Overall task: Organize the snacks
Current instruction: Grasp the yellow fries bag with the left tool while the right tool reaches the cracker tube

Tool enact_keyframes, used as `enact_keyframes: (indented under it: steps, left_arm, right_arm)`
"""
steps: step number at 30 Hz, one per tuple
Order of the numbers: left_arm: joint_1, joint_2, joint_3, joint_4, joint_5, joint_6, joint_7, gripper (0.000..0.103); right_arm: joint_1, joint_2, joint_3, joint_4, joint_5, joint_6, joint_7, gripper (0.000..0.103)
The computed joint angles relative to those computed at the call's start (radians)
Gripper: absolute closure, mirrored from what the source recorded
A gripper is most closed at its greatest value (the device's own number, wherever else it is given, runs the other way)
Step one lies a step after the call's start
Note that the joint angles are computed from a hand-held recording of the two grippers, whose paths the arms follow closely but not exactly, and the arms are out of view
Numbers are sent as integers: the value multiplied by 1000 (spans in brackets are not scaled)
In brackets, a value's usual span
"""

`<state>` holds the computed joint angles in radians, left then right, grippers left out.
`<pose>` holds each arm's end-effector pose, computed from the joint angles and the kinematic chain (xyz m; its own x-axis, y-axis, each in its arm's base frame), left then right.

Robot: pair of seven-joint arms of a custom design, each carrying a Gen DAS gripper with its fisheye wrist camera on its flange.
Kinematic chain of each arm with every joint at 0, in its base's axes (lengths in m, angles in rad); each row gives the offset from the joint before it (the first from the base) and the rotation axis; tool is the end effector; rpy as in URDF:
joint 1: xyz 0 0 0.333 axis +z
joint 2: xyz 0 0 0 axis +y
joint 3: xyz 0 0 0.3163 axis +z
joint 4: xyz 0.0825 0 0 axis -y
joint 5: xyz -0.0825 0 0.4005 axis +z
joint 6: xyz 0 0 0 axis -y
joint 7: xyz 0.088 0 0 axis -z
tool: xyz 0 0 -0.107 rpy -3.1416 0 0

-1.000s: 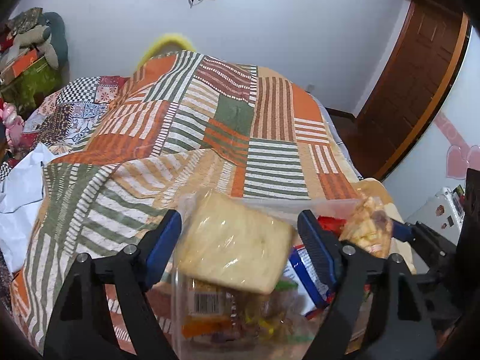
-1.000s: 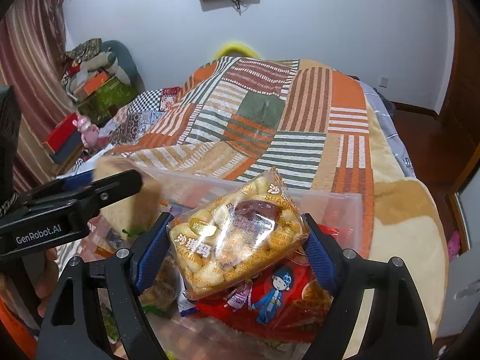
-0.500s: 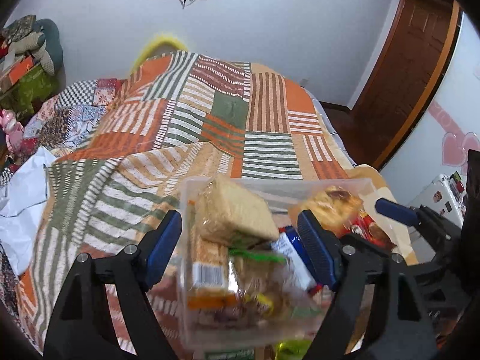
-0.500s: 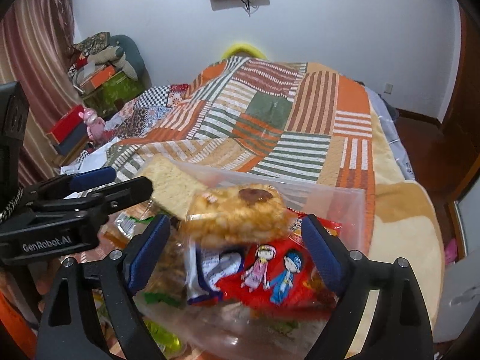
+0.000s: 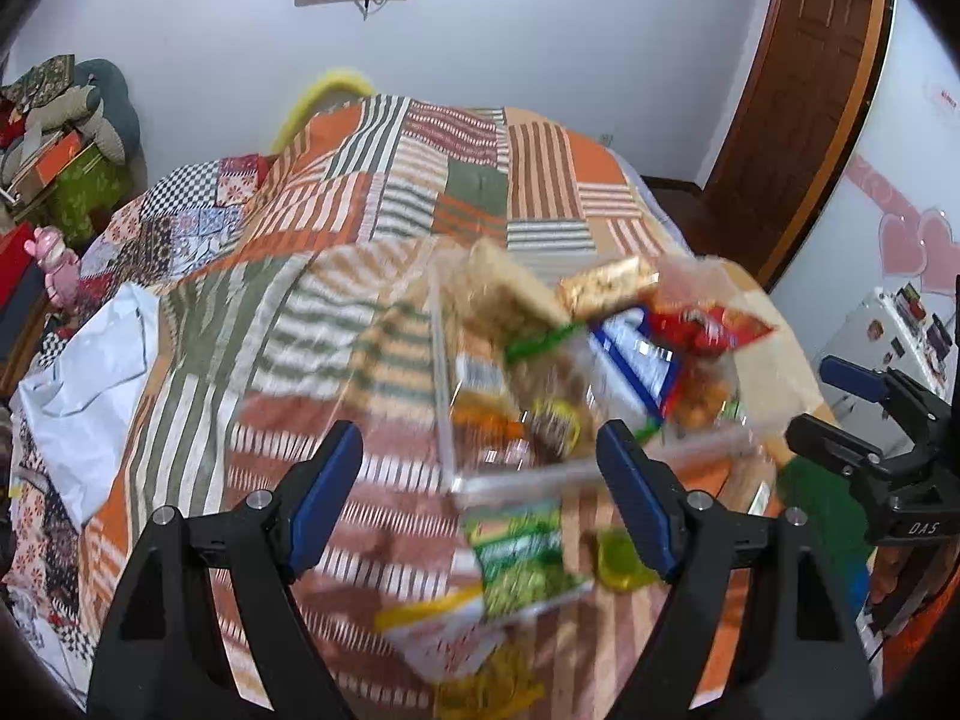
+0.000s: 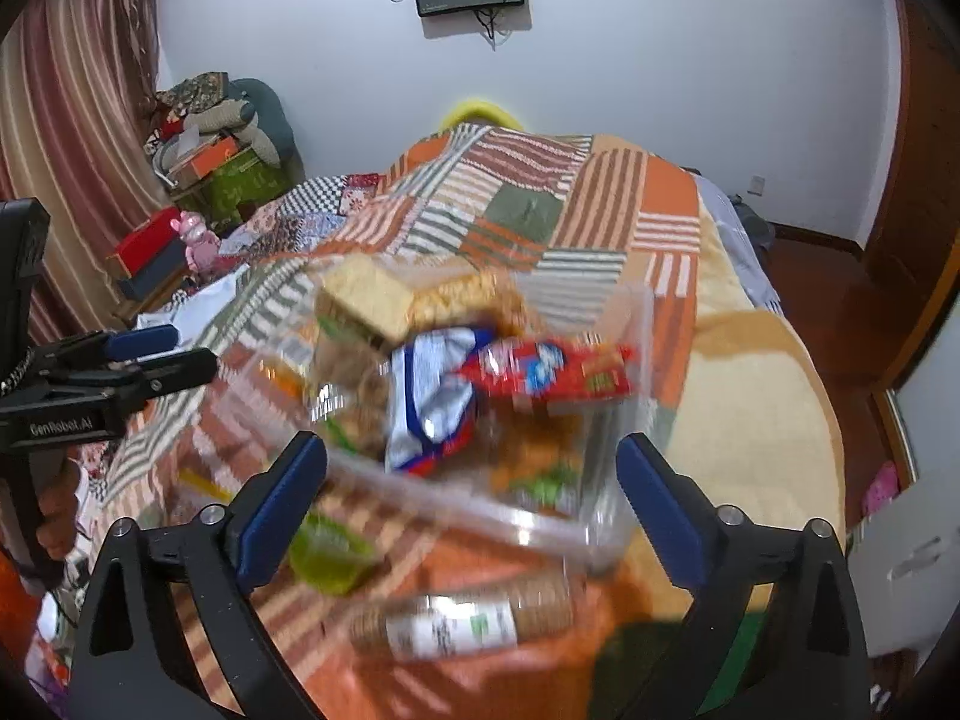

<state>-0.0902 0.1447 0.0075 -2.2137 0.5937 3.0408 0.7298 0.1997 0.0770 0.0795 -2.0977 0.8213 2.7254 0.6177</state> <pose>0.5892 -0.0920 0.3716 0.1434 -0.9828 0.1163 -0.7503 -0.1846 -0.6348 0.5915 0.1405 0.4276 0.5654 -0.8155 -0.1237 -0.6629 -0.3600 -0.6565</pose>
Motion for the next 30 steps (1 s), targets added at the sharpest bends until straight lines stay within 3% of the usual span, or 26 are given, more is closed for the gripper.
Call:
enact_keyframes:
  steps: [4, 14, 17, 25, 27, 30]
  left_arm:
    - [0, -25, 0, -62, 38, -15, -35, 21]
    - [20, -4, -54, -155, -106, -25, 67, 21]
    - [3, 10, -42, -168, -112, -19, 74, 21]
    - [-108, 28, 93, -156, 213, 8, -228, 23]
    - [-120, 29, 111, -149, 310, 14, -320, 41]
    - [-123, 24, 115, -140, 434, 0, -427, 58]
  right_arm:
    - [8, -5, -6, -48, -60, 7, 77, 1]
    - [32, 110, -10, -9, -366, 47, 473, 1]
    - [11, 100, 11, -34, -387, 74, 477, 0]
    - [-36, 38, 12, -90, -295, 9, 362, 0]
    - [-43, 24, -1, -94, -275, -24, 351, 0]
    - [-48, -18, -16, -129, -233, -38, 330, 0]
